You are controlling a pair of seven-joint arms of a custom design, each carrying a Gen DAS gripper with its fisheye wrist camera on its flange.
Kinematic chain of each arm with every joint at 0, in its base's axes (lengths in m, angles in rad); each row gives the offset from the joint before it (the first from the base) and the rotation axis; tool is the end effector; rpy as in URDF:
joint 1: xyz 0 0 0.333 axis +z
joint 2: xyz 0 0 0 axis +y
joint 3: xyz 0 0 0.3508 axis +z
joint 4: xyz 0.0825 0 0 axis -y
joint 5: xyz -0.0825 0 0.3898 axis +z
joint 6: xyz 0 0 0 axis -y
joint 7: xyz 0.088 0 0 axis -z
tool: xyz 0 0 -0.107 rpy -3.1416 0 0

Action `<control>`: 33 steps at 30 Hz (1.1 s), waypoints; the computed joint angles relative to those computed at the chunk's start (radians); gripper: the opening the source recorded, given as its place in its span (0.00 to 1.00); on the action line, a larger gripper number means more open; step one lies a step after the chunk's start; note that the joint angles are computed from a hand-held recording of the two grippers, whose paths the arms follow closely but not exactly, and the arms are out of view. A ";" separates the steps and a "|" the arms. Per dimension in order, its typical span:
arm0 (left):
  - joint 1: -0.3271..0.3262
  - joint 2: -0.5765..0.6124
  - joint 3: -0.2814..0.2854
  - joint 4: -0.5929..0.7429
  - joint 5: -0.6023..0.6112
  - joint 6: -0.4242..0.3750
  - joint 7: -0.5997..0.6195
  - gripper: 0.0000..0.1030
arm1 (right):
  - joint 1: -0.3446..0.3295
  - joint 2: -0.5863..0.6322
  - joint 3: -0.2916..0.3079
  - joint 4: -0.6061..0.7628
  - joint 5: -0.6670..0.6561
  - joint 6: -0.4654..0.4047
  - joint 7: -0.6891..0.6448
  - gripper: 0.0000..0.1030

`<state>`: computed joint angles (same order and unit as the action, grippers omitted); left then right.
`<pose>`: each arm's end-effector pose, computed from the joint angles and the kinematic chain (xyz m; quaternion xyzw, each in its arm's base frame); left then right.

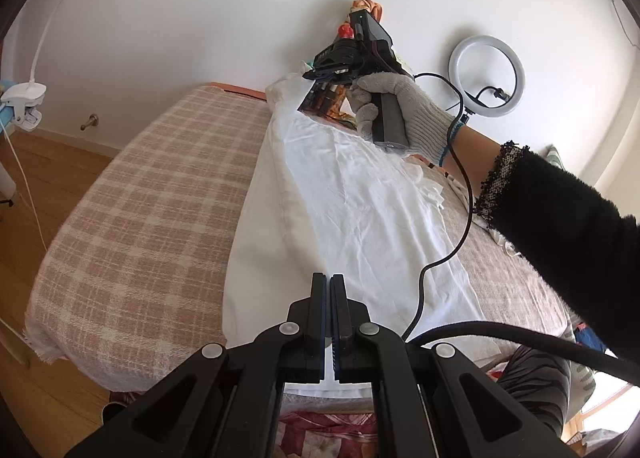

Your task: Fold small clothes

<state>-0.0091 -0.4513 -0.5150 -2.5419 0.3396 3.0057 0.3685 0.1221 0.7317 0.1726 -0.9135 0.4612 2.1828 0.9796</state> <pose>0.3662 -0.2676 0.5304 -0.7255 0.5321 -0.4042 0.1647 0.7962 0.1948 0.5557 -0.8306 0.4141 -0.0547 0.3682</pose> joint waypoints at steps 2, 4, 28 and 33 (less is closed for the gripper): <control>-0.024 0.044 0.001 0.033 0.008 -0.021 0.031 0.00 | -0.013 0.009 -0.015 0.001 -0.005 -0.003 0.023 0.03; -0.064 0.093 0.019 0.063 0.008 -0.036 0.065 0.00 | -0.014 0.026 -0.038 0.013 -0.032 -0.011 0.059 0.03; -0.151 0.121 0.048 0.112 0.095 -0.146 0.078 0.24 | -0.085 -0.079 -0.046 -0.145 -0.089 0.067 0.091 0.30; -0.156 0.110 0.044 0.119 0.140 -0.202 0.057 0.24 | -0.129 -0.133 -0.043 -0.168 -0.026 0.040 0.054 0.35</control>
<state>-0.1652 -0.3418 -0.4712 -2.4232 0.4796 2.8032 0.4257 -0.0072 0.5988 0.1299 -1.0815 0.4351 2.2226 1.0336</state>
